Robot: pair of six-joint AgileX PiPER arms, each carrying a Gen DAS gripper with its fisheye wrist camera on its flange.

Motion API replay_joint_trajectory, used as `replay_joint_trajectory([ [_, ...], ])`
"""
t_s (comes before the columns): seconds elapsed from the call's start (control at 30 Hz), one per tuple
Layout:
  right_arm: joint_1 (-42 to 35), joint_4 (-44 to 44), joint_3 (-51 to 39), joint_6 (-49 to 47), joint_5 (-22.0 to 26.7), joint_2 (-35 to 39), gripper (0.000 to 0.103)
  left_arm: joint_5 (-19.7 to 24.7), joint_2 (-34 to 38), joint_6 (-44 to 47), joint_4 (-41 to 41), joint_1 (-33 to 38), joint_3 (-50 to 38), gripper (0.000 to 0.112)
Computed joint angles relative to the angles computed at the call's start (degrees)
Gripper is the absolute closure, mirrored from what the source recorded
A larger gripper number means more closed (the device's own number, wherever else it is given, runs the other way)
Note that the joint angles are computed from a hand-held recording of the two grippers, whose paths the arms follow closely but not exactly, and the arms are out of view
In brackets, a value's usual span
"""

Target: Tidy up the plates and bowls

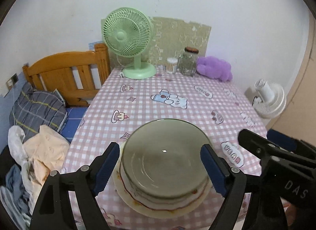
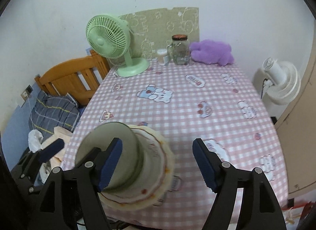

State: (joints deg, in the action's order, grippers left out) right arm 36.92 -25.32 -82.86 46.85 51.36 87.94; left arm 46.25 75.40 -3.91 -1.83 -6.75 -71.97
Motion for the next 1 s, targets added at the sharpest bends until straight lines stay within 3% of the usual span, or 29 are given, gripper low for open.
replay_joint_trajectory([
  [0.4,6.26,-18.37,24.42,16.39,-3.72,-17.29,0.02,-7.3,-14.54,-21.48,17.41,-13.05,19.15,0.018],
  [0.63,13.29,-32.36,34.83,31.96,-0.31,-21.55,0.02,-8.71,-17.94,-35.64,28.91,-20.0,25.1,0.018],
  [0.83,16.71,-36.96,40.59,39.64,1.61,-23.83,0.02,-8.95,-19.13,-47.09,38.0,-25.54,28.91,0.017],
  [1.0,19.22,-38.8,43.83,43.81,3.66,-25.22,0.02,-8.75,-20.37,-50.65,40.33,-27.93,30.71,0.017],
])
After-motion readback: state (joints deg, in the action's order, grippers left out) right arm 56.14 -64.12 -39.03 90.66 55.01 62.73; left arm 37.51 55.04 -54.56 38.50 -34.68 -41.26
